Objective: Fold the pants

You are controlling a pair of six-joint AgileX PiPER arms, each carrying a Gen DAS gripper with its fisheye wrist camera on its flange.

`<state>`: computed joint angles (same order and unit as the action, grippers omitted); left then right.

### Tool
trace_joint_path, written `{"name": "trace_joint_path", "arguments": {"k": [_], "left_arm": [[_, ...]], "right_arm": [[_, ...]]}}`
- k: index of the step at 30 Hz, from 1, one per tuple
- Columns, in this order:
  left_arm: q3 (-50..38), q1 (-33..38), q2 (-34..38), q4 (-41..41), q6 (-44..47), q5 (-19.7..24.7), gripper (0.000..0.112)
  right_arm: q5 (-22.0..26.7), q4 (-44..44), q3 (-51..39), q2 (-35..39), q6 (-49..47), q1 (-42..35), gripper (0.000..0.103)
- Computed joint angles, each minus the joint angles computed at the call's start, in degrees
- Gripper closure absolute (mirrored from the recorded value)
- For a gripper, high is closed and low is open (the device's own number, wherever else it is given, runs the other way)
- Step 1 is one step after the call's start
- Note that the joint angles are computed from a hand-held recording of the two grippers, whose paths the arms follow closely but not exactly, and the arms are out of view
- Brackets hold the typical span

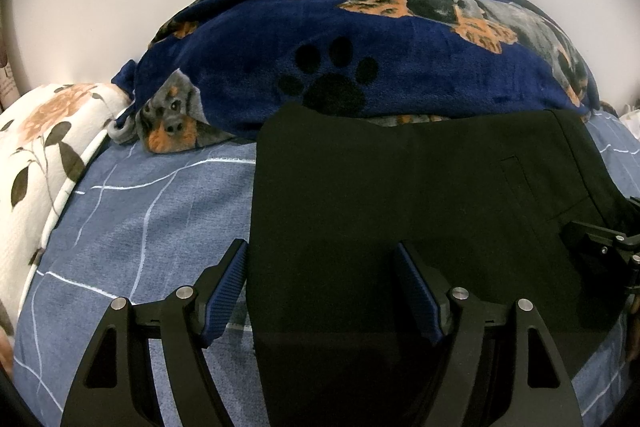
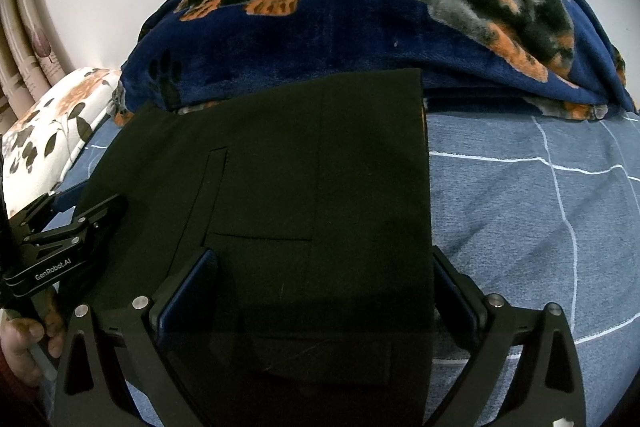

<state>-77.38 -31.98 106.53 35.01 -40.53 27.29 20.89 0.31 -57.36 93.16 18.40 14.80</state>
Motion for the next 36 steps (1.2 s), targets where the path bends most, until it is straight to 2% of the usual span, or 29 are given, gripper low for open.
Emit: {"name": "trace_joint_path", "arguments": {"k": [26, 28, 32, 36], "left_arm": [[-0.61, 0.96, -0.06, -1.75, 2.17, 0.28, 0.034], [-0.35, 1.28, -0.54, -1.08, 1.67, 0.05, 0.034], [1.4, -0.44, -2.84, 11.02, -9.28, 3.56, 0.034], [5.16, -1.07, -9.26, 14.84, -12.9, 4.16, 0.019]], "right_arm": [[0.22, 2.13, -0.35, 0.54, -3.17, -1.1, 0.002], [1.67, -4.61, -0.47, -0.13, 3.06, 0.09, 0.001], [5.76, -18.08, 0.9, -4.76, 16.39, 3.68, 0.001], [8.07, -27.95, 5.24, -14.06, 27.65, 7.4, 0.001]]}}
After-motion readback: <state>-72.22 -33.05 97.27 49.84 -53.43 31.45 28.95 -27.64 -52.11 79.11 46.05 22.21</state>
